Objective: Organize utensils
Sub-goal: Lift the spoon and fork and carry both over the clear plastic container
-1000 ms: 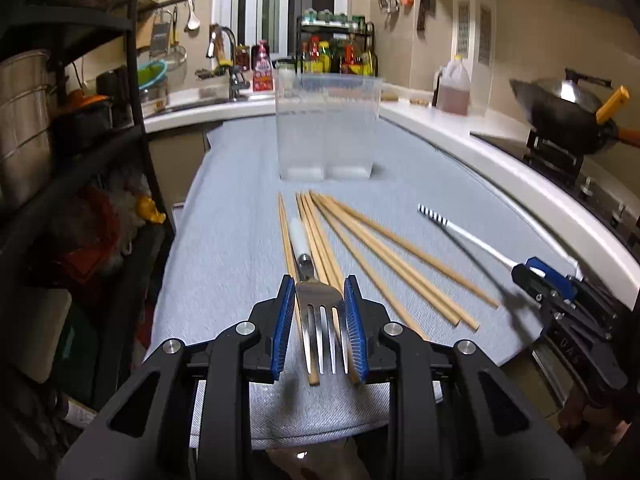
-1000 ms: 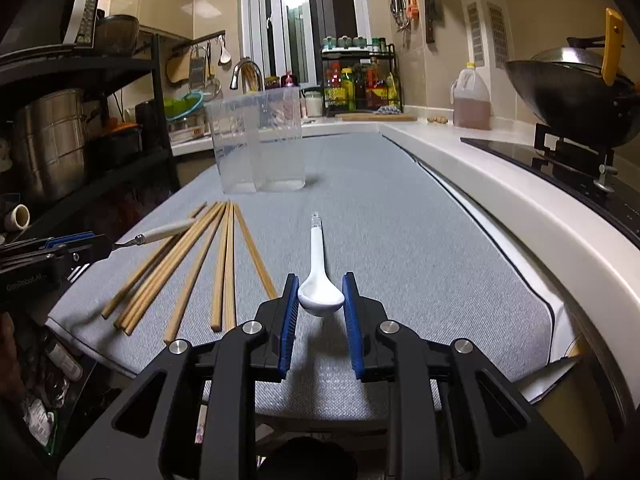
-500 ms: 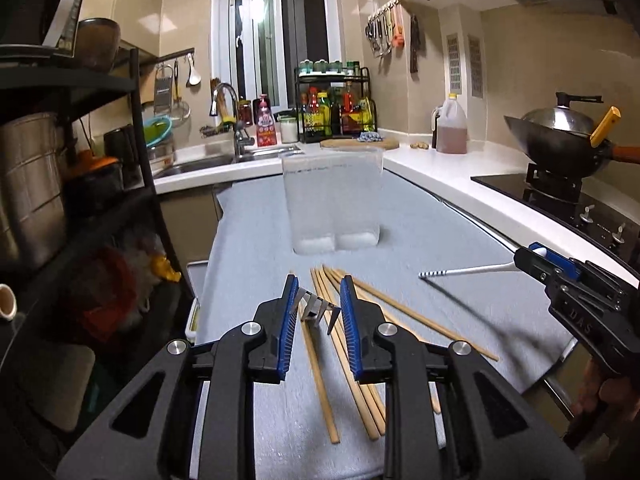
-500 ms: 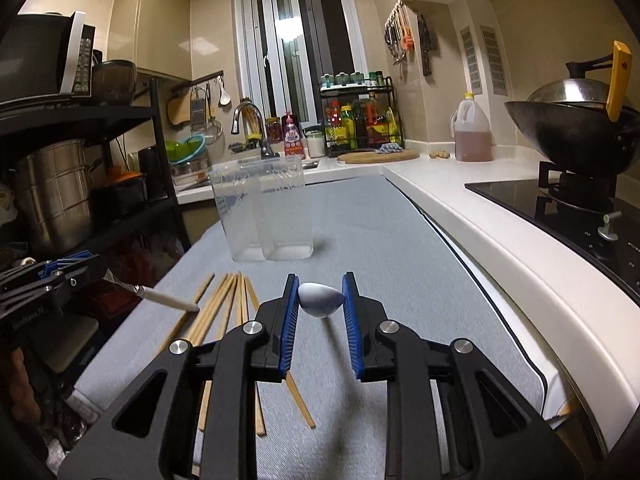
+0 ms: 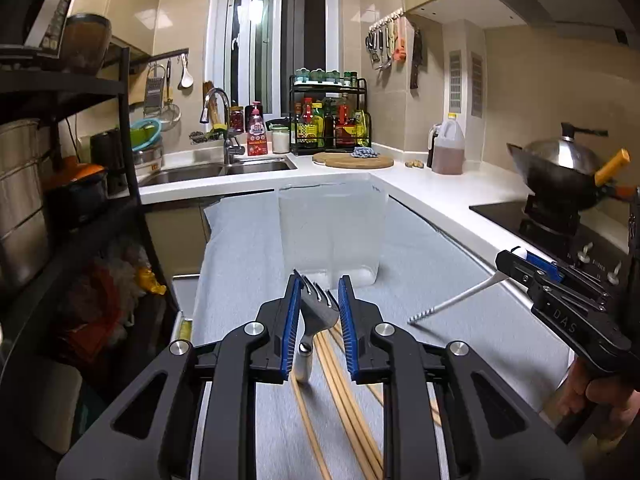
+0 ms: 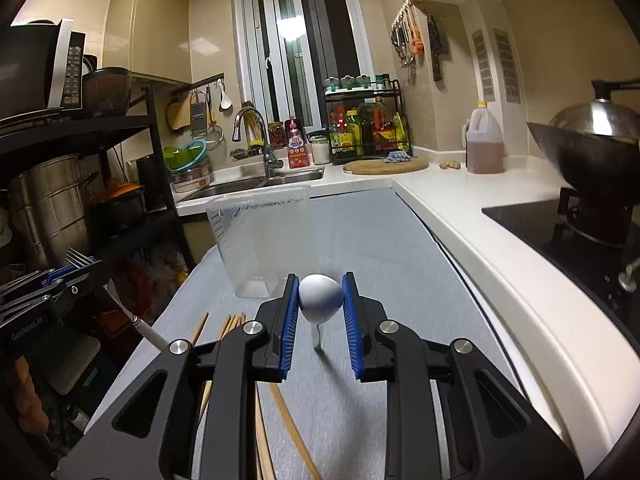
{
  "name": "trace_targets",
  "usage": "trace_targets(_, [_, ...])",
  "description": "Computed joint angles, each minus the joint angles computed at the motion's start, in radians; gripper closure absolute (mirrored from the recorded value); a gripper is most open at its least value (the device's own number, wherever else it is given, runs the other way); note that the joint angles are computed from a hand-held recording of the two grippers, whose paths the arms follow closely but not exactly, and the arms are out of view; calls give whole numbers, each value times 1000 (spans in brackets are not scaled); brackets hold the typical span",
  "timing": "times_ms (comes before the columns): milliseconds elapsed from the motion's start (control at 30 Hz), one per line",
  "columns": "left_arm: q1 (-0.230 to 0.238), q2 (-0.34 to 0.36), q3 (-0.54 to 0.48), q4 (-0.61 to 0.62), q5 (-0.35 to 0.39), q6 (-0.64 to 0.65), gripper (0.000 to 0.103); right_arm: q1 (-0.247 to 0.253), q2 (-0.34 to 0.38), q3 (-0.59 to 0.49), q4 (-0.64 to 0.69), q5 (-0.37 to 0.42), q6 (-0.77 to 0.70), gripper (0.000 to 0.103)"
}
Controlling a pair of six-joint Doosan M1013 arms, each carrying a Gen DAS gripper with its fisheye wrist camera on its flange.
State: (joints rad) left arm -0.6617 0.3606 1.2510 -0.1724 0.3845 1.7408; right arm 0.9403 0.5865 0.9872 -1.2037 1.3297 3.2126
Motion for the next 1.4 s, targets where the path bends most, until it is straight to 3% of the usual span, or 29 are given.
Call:
trace_targets(233, [26,43,-90,-132,76,82,85,-29,14,-66,17,-3,-101,81])
trace_targets(367, [32,60,-131,-132,122,76,88,-46,15,-87,36,-20,-137,81])
trace_targets(400, [33,63,-140,-131,131,76,99,-49,17,-92,41,-23,-148,81])
trace_targets(433, [34,70,-155,-127,154,72,99,-52,19,-97,48,-24,-159,81])
trace_targets(633, [36,93,-194,-105,208,34,100,-65,17,-103,73,-43,-173,82])
trace_targets(967, [36,103,-250,-109,229,45,101,-77,8,-120,82,-69,-192,82])
trace_targets(1200, [36,143,-382,-114,272,61,101,-87,26,-216,64,-74,-289,82])
trace_targets(1400, [41,220,-570,-162,337,60,101,-107,69,-367,67,-100,-407,82])
